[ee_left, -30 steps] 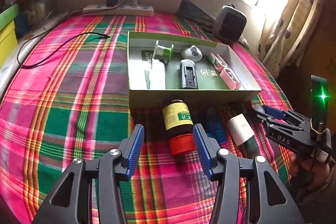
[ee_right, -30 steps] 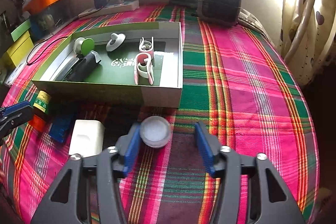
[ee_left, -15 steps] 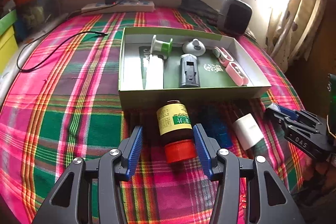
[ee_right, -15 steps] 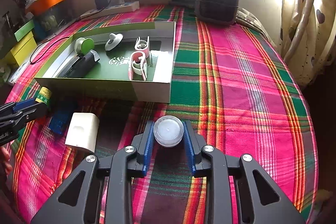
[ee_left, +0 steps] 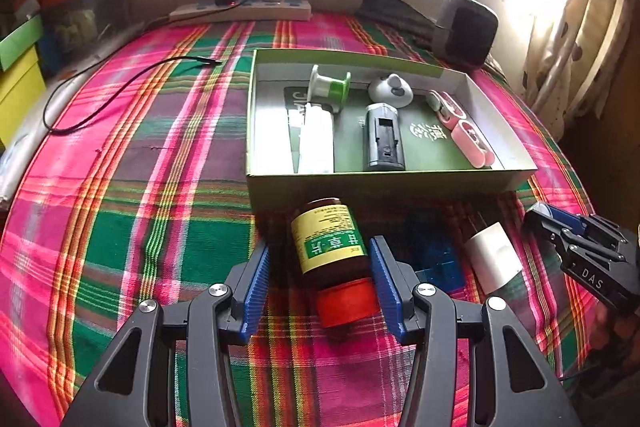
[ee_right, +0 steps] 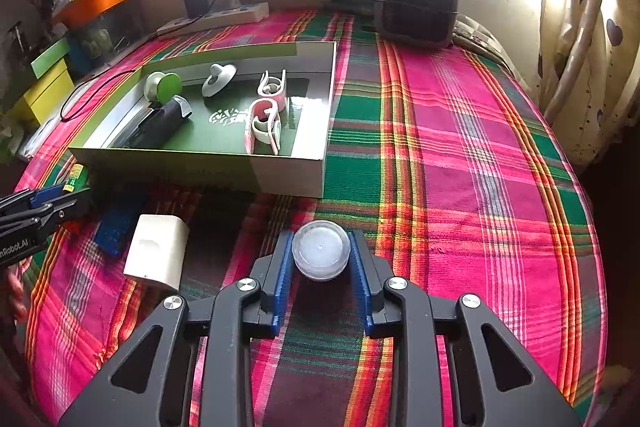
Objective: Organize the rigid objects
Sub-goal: 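Grasp and lift the bottle with the left tool while the right tool grasps the white round container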
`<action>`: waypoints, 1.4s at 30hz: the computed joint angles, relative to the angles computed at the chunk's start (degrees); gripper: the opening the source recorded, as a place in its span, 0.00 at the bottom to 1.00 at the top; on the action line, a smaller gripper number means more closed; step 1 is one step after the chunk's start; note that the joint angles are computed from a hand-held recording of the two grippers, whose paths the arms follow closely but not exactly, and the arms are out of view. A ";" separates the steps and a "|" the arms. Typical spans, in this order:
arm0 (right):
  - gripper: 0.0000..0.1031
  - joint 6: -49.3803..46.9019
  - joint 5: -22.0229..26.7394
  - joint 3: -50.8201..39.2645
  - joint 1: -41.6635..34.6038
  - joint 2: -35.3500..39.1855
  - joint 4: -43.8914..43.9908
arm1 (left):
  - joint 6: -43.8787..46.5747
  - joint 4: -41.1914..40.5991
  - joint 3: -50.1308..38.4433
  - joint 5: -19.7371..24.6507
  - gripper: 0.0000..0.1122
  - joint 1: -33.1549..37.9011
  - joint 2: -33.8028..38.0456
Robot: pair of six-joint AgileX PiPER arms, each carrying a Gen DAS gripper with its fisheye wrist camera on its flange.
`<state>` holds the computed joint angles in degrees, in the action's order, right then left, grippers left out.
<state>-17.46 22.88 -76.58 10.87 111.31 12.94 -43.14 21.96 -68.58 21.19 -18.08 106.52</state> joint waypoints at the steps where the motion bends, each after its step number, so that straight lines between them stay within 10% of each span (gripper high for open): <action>1: 0.28 -1.04 0.08 0.02 -0.14 -0.01 0.77 | -0.60 0.52 -0.03 0.17 0.43 -0.09 0.01; 22: 0.28 -19.93 5.00 -0.68 -3.47 0.29 17.92 | -19.57 15.54 -3.64 10.34 0.28 -5.00 2.08; 42: 0.28 -20.75 2.36 1.47 -2.87 -1.45 18.98 | -22.00 19.63 -1.29 7.87 0.28 -7.41 0.17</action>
<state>-38.21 25.24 -75.11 7.99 109.86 31.92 -65.14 41.59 -69.87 29.06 -25.49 106.68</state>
